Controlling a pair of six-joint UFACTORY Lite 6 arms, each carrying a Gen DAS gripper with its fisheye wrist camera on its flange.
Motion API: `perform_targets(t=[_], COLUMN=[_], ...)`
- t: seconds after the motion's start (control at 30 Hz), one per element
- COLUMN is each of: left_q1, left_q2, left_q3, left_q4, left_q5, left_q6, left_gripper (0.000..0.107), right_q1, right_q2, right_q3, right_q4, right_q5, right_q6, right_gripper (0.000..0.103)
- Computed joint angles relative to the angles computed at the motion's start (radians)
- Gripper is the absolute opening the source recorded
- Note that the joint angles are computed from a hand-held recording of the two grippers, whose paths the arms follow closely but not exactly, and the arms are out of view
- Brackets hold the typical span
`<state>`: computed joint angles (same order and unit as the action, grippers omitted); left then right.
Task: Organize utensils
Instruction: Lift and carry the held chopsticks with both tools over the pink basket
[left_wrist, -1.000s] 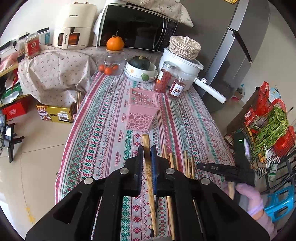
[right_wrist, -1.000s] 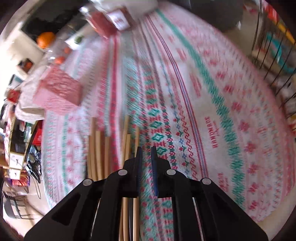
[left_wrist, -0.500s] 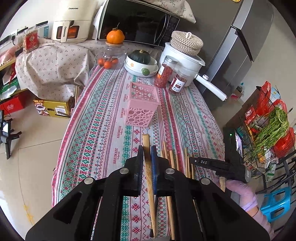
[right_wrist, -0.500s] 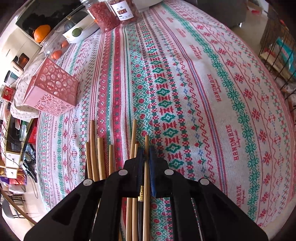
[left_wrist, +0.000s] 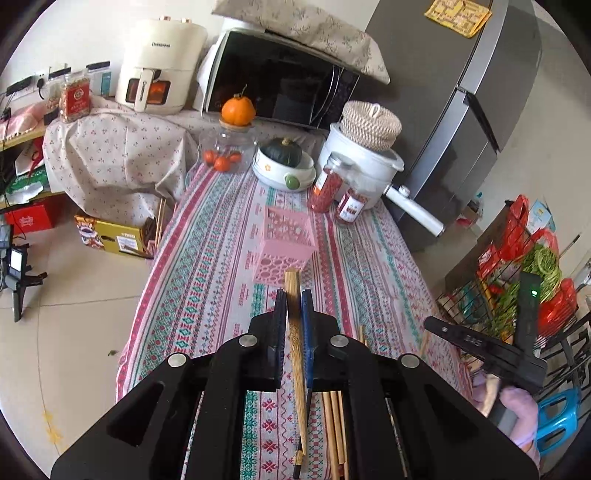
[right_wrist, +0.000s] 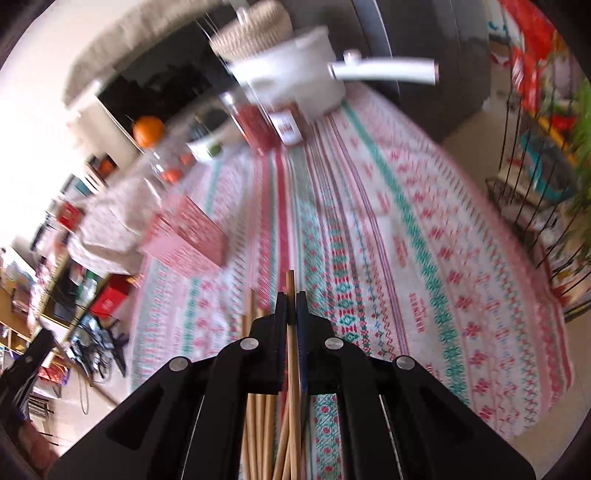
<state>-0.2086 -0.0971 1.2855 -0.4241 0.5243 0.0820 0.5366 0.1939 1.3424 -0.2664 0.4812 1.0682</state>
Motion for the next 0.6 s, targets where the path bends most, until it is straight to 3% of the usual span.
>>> perform_targets(t=[0.17,0.33,0.6], left_q1=[0.003,0.006,0.001], left_q2=[0.019,0.08,0.336], left_q3=[0.09,0.21,0.67], left_q4=[0.048,0.064,0.094], left_q5=[0.01,0.023,0.131], left_q6=[-0.069,-0.117,-0.193], left_gripper=[0.007,0.007,0.006], right_q1=[-0.021,-0.049,-0.144], right_q2=[-0.115,-0.092,0.056], right_q3=[0.008,0.142,0.445], right_q4=[-0.001,0.011,0.092], right_q5=[0.004,0.035,0.061], right_q6=[-0.008,-0.031,-0.122], right_gripper=[0.005,0.005,0.005])
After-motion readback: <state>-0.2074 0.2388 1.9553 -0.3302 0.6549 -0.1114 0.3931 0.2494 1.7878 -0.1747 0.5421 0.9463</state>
